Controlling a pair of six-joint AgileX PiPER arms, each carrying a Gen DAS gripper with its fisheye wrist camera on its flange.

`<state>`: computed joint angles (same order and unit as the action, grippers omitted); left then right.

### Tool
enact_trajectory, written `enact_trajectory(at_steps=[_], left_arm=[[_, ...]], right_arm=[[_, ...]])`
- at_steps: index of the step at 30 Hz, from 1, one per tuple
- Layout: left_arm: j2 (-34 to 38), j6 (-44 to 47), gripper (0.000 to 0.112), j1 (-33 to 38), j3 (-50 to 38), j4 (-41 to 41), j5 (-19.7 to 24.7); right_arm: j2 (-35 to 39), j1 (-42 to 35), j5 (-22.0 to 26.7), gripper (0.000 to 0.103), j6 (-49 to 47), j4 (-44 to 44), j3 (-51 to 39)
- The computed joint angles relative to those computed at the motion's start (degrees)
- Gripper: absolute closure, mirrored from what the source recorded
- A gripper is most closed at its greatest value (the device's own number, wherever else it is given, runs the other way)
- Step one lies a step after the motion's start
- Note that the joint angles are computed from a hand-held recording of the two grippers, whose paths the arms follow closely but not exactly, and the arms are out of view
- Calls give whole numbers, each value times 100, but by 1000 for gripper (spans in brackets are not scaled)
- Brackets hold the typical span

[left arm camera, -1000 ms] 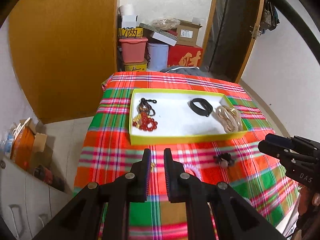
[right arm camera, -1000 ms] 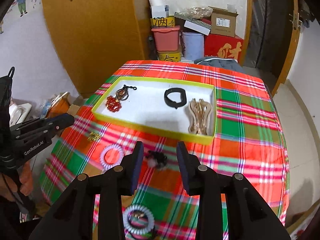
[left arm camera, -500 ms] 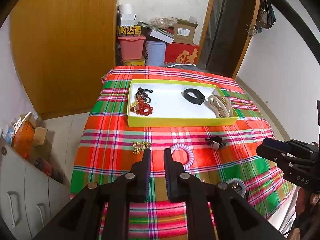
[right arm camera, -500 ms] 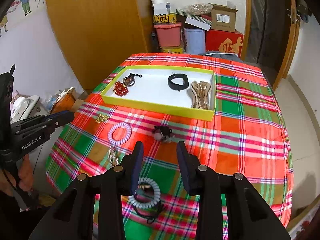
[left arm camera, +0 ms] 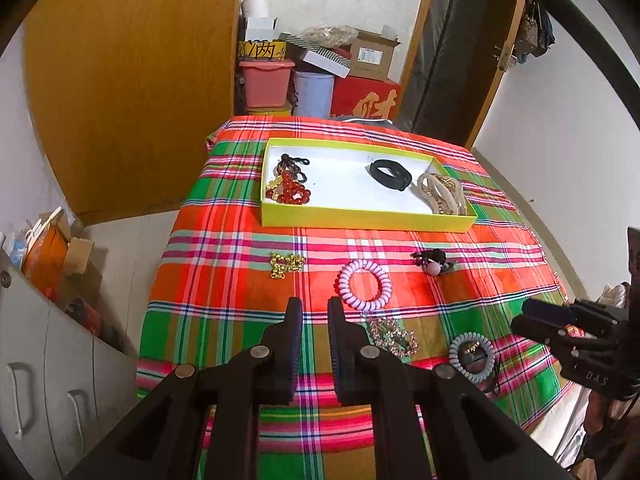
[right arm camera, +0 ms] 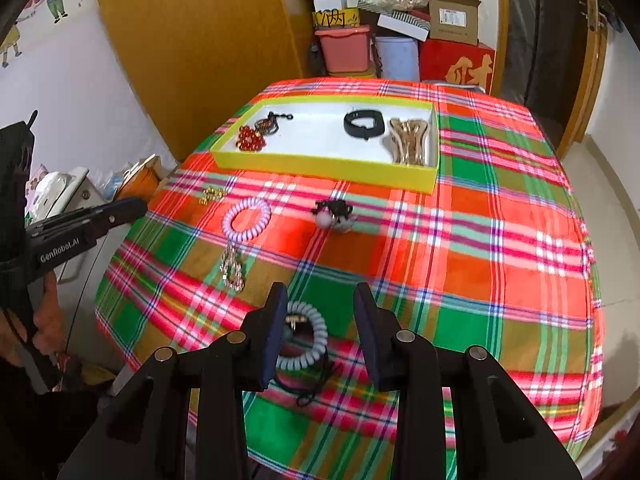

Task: Organize jewelry
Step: 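Withdraw both tools from the tray back over the remaining jewelry, then grasp the white coil hair tie with the right tool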

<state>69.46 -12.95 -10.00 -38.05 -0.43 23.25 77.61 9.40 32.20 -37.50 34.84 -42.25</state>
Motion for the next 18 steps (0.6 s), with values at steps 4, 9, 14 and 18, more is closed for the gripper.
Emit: enact_trajectory(at_steps=[4, 9, 14, 18], left_arm=[[35, 17, 100, 2, 62, -63, -38], [104, 172, 100, 18, 115, -241, -114], [154, 404, 100, 117, 150, -459, -151], [226, 568, 100, 182, 161, -624, -183]], right_arm=[[98, 34, 21, 68, -27, 19, 187], [239, 115, -75, 69, -51, 40, 316], [425, 246, -202, 81, 115, -109, 266], [682, 344, -267, 83, 312, -281, 166]])
